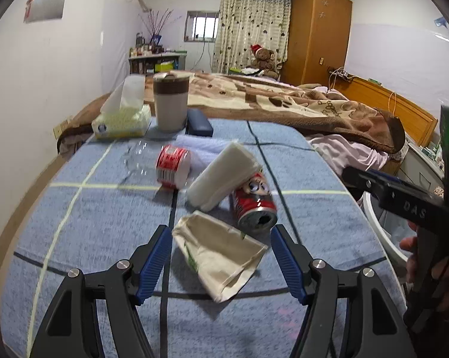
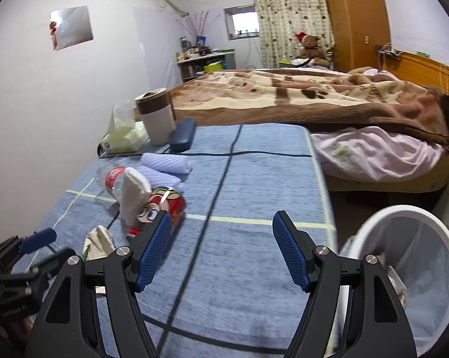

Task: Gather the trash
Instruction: 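Move both tools back toward the table items, then grasp the beige paper bag with left gripper while right grasps red cartoon can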

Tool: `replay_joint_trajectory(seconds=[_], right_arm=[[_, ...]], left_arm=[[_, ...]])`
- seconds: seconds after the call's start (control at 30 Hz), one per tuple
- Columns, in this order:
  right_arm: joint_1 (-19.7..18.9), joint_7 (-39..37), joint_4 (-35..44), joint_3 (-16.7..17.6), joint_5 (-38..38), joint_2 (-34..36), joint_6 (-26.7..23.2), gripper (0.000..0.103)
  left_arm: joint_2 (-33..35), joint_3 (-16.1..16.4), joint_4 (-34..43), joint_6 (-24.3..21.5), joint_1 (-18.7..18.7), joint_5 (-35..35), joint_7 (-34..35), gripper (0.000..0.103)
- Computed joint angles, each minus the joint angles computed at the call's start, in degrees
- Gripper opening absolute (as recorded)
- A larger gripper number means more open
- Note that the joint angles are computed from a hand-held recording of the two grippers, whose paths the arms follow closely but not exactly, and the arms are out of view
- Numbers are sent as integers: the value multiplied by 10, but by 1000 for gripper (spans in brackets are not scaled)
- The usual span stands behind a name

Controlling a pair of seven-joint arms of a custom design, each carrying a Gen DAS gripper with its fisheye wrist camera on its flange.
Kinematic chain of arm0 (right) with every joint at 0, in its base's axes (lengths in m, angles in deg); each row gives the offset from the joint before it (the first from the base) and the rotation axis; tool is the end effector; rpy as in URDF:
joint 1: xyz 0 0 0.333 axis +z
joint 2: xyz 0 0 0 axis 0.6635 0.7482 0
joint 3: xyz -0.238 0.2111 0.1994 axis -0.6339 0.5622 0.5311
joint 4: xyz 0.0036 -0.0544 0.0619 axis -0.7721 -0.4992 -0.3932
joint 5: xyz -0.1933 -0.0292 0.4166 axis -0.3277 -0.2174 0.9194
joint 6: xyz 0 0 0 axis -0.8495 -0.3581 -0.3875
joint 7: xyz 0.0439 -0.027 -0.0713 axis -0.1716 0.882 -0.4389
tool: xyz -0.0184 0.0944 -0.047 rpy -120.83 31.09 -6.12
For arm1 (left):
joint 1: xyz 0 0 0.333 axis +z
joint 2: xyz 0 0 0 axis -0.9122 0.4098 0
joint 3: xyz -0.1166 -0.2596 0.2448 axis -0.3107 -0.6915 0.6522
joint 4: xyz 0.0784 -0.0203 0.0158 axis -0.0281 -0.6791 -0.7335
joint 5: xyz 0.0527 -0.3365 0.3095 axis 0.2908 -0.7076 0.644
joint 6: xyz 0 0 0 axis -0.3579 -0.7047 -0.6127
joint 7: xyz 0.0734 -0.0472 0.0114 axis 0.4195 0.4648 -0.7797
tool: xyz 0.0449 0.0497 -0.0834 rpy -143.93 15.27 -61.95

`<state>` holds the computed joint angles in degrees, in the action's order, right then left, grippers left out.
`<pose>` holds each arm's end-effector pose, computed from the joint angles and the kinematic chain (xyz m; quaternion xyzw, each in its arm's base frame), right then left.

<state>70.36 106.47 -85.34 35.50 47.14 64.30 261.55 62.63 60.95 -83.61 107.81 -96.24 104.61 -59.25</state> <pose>0.4928 0.2703 0.3655 -0.6644 0.5938 -0.2205 0.3966 0.4524 -0.4830 0.3558 -0.6263 0.6573 -0.3415 0.2431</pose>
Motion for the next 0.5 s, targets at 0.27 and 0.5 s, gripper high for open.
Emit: replay_joint_trajectory(seconds=[0.27,0.5], right_arm=[[3,10,39,-1,-39,29,-47,72],[27,6,78,-24,-45,56,-94,72]], left_arm=[[18,5,-7,28,5,-36,32,69],[39,14,-6,51,4,-76,80,69]])
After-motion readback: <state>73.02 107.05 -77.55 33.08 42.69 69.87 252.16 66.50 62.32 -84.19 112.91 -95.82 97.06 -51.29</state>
